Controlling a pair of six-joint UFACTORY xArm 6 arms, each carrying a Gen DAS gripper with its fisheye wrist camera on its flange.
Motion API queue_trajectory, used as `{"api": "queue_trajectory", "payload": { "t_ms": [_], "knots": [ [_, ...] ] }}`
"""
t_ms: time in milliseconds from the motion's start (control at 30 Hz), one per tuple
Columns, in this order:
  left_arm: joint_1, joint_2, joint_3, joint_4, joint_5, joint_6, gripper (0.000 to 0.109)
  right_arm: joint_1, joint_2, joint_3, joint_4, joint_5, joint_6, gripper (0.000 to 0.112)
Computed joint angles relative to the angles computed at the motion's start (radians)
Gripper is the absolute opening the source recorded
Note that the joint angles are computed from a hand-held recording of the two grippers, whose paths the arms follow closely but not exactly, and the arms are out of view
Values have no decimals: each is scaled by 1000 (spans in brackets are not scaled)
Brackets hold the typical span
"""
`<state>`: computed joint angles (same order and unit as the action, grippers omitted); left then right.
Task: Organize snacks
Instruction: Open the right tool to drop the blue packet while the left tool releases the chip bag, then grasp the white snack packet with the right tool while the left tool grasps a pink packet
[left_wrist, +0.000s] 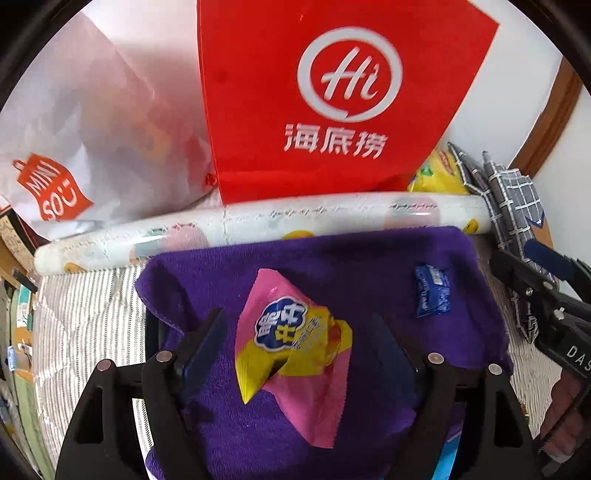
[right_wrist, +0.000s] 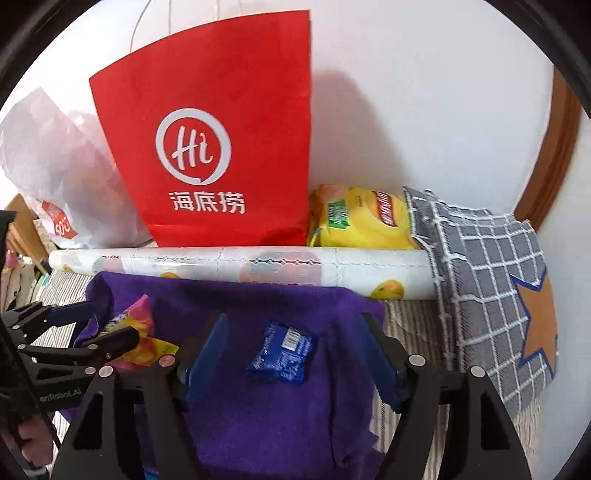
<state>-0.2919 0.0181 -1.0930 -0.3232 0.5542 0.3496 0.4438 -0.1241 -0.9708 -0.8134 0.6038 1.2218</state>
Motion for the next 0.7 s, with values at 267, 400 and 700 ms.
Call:
{"api": "queue_trajectory", "payload": {
  "t_ms": [267, 400, 700],
  "knots": [
    [-34, -76, 61, 63, -47, -58, 84, 113, -186, 122, -135, 205, 183, 88],
    [-51, -129, 97, 51, -57, -43, 84, 182, -288, 194, -133, 320, 279, 92],
    [-55, -253, 169, 10, -80, -36, 84, 392, -530, 395, -99, 572, 454, 91]
  ]
}}
